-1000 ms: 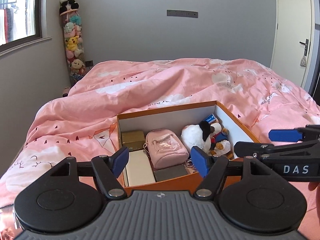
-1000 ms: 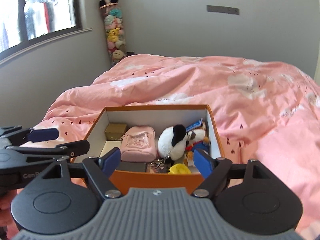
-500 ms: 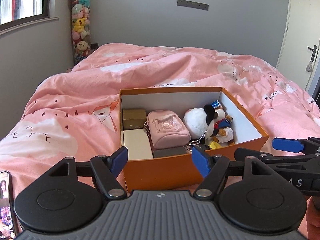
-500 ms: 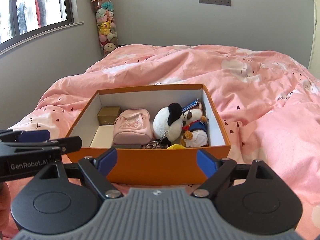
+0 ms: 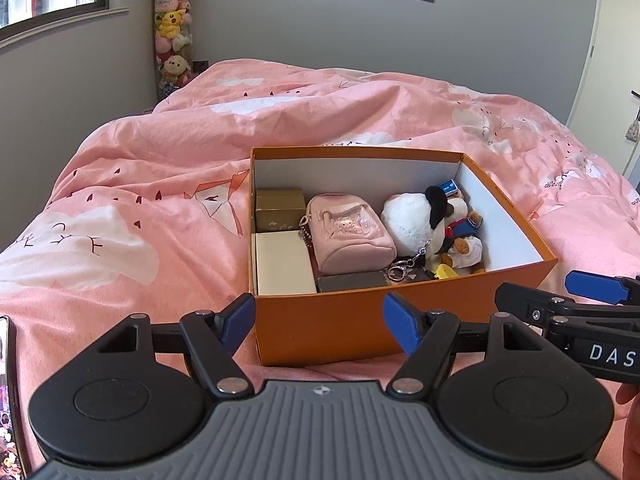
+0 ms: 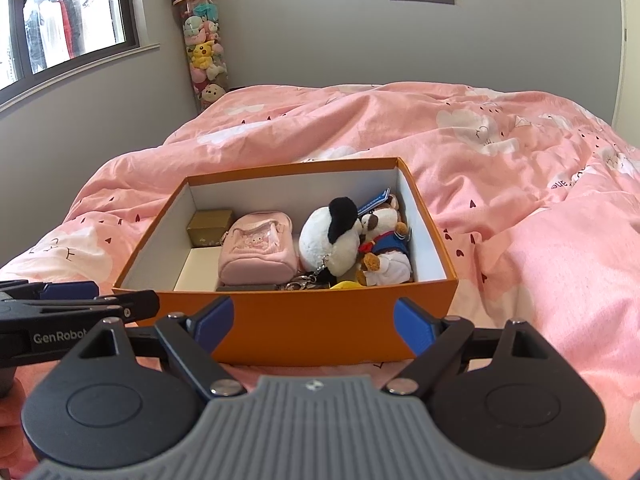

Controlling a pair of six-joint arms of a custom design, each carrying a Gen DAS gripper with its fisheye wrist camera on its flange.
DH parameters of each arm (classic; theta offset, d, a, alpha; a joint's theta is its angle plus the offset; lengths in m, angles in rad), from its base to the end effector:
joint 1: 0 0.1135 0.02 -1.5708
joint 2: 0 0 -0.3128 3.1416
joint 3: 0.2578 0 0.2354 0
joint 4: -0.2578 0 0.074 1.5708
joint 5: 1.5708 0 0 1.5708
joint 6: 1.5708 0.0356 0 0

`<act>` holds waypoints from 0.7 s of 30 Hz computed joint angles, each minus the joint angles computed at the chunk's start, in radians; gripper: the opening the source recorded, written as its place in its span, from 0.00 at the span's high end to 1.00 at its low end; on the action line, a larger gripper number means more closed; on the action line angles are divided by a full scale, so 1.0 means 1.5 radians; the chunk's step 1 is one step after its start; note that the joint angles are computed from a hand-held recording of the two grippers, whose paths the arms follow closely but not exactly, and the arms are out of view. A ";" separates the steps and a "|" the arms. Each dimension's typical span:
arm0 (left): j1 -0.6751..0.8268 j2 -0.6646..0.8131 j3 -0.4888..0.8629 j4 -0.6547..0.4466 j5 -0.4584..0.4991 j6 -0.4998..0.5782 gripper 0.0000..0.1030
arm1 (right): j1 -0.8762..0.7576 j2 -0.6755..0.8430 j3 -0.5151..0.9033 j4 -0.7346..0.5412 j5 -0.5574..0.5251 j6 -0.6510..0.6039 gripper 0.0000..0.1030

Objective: Organize objects

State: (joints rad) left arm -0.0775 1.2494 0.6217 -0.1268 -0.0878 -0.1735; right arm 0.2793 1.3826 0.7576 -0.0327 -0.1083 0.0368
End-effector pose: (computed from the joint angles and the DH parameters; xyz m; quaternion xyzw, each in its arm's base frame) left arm 0.2200 -0.0140 0.2502 -0.0614 0.9151 -0.0097 0.3985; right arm 0.2563 0.0775 0.2694 -0.1321 0.8868 0.1173 0.4271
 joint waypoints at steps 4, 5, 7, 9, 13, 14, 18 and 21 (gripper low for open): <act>-0.002 0.002 0.003 -0.007 -0.003 -0.001 0.19 | 0.000 0.001 0.000 0.001 0.000 0.000 0.15; -0.003 0.003 0.003 -0.007 -0.004 -0.001 0.19 | 0.000 0.001 0.000 0.002 -0.001 -0.001 0.15; -0.005 0.002 0.003 -0.007 -0.007 -0.001 0.19 | 0.000 0.001 0.000 0.002 0.000 0.000 0.15; -0.006 0.004 0.005 -0.010 -0.009 -0.001 0.19 | 0.001 0.002 -0.001 0.003 0.000 0.001 0.15; -0.008 0.006 0.007 -0.012 -0.013 0.001 0.19 | 0.001 0.003 -0.003 0.004 -0.002 0.003 0.14; -0.008 0.006 0.006 -0.012 -0.014 0.002 0.19 | 0.000 0.003 -0.003 0.003 -0.002 0.003 0.14; -0.011 0.006 0.006 -0.012 -0.016 0.003 0.19 | -0.002 0.004 -0.003 0.003 -0.004 0.003 0.14; -0.012 0.005 0.005 -0.012 -0.016 0.004 0.19 | -0.002 0.003 -0.004 0.002 -0.005 0.004 0.14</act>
